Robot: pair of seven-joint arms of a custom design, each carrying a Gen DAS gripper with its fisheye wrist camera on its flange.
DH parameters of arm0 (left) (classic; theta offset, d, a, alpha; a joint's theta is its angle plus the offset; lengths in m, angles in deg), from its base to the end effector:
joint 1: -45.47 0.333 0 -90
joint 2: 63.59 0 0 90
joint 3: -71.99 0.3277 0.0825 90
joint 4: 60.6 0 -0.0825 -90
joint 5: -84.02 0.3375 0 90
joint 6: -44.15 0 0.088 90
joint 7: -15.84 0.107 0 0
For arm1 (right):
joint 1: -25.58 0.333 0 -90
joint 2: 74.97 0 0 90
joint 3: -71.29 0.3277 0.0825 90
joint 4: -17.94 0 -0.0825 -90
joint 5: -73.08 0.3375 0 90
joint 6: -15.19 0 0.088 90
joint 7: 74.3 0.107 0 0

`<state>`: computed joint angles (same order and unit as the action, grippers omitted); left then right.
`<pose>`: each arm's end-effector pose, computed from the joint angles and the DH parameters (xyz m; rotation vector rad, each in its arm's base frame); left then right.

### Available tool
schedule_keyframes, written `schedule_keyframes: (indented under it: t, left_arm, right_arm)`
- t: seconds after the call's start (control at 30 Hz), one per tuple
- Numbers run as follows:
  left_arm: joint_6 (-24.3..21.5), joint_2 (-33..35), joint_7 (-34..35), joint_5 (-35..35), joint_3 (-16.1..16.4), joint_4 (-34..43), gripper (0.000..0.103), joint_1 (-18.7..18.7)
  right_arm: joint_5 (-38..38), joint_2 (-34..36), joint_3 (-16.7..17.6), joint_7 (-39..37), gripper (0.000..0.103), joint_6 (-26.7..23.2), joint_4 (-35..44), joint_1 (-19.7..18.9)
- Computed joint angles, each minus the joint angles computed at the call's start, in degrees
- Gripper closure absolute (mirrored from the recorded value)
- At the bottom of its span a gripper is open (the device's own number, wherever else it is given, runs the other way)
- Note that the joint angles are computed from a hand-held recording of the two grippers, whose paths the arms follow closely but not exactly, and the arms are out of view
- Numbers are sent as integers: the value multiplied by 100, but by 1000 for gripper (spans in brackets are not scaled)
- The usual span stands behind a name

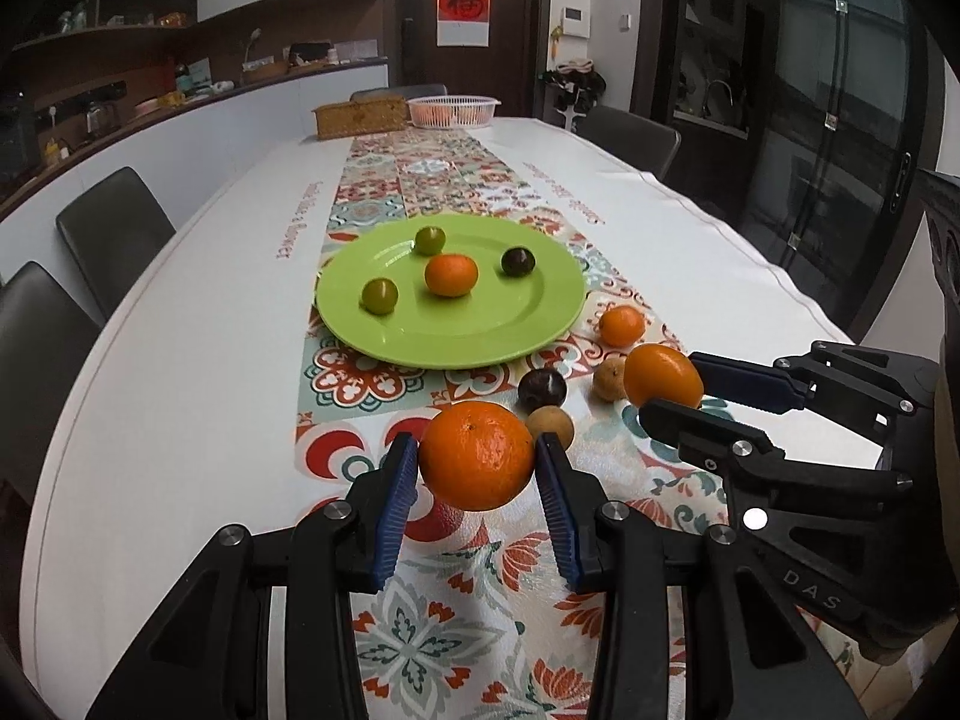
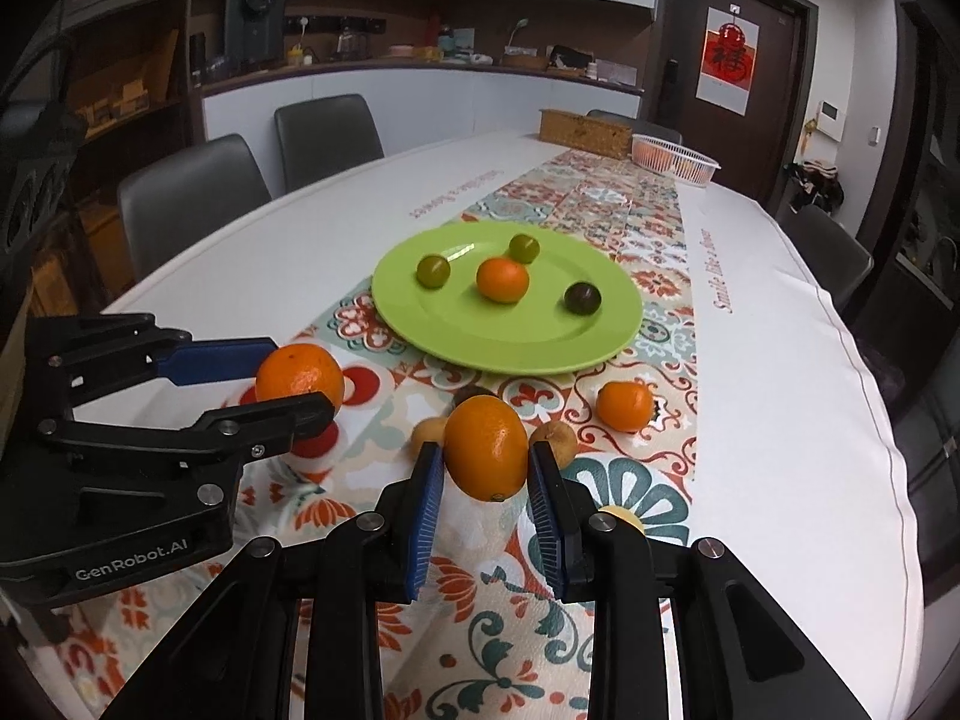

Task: Organize fruits
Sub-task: 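Lift the mandarin with the left tool while the right tool lifts the orange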

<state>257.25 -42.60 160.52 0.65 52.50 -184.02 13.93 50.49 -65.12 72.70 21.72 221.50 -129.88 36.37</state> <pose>0.4214 -0.2907 0.3516 -1.6550 1.8889 -0.8293 0.4506 0.1468 0.3528 -2.0770 1.1807 -0.6009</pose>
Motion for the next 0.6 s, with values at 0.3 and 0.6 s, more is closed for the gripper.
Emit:
schedule_keyframes:
  t: [0.3,0.6]
  left_arm:
    - [80,-173,338,-375,-118,152,63,58]
    - [113,-97,1028,-720,-228,620,63,290]
  right_arm:
    - [-1085,-324,145,1176,73,58,19,-469]
    - [-2066,-196,164,2298,73,-61,550,-745]
